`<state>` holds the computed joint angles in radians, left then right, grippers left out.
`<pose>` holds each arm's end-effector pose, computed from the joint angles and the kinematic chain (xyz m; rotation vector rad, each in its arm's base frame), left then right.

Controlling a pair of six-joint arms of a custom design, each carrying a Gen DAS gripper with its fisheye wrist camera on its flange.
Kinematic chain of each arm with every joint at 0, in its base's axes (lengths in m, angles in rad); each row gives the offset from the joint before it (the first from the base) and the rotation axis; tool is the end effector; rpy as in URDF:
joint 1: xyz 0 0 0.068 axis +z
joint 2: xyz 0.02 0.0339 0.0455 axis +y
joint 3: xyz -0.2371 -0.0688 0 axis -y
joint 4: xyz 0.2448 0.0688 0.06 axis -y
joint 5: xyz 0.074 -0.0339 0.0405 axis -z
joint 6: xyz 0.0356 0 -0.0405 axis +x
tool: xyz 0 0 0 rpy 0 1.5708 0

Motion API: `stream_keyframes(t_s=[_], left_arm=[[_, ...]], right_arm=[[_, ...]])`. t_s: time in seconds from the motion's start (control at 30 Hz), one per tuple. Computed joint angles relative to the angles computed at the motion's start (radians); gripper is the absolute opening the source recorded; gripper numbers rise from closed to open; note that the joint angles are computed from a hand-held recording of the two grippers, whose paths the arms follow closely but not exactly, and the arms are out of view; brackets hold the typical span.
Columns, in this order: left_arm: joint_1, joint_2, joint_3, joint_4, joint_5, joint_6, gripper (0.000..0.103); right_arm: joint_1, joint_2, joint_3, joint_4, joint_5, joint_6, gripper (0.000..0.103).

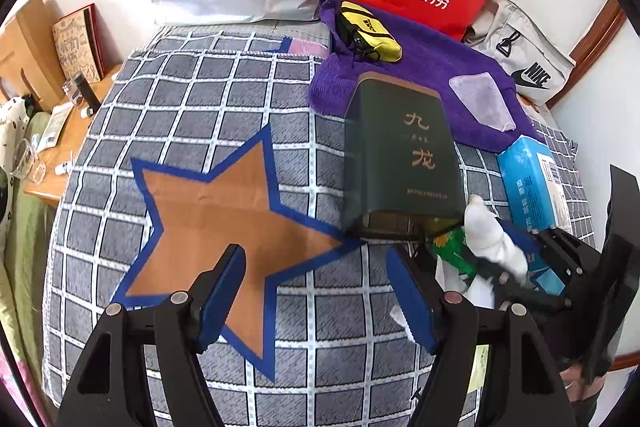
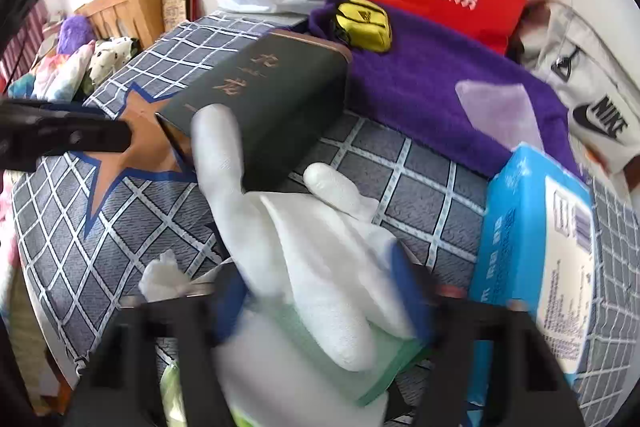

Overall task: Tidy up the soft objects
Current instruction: 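Grasp the white glove with the right tool while the left tool moves toward the white tissue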

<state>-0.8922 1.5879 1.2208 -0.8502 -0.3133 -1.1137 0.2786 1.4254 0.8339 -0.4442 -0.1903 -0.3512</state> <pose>0.2040 -0.2355 0.2175 -0.3721 2.6604 -0.1762 0.2653 0.0829 0.1677 -0.8673 2.4437 0.2214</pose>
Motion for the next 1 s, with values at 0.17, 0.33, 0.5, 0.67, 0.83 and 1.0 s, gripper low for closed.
stream_keyframes(t_s=[0.17, 0.33, 0.5, 0.67, 0.83, 1.0], left_arm=[[-0.018, -0.001, -0.01, -0.019, -0.009, -0.027, 0.071], [-0.056, -0.022, -0.035, -0.002, -0.007, -0.069, 0.071], [-0.117, -0.02, -0.024, -0.023, -0.033, -0.122, 0.071], [-0.186, -0.002, 0.006, -0.038, -0.058, -0.174, 0.071], [-0.24, 0.065, 0.078, -0.057, -0.07, -0.193, 0.071], [-0.266, 0.127, 0.136, -0.054, -0.069, -0.188, 0.071]], right_arm=[[-0.063, -0.078, 0.002, -0.043, -0.102, 0.019, 0.012], [-0.133, -0.176, 0.031, -0.138, -0.201, 0.033, 0.011], [-0.226, -0.246, 0.06, -0.241, -0.33, 0.027, 0.011], [-0.305, -0.327, 0.065, -0.304, -0.367, 0.011, 0.011], [-0.51, -0.399, 0.07, -0.438, -0.458, -0.108, 0.011], [-0.755, -0.392, 0.075, -0.586, -0.532, -0.329, 0.011]])
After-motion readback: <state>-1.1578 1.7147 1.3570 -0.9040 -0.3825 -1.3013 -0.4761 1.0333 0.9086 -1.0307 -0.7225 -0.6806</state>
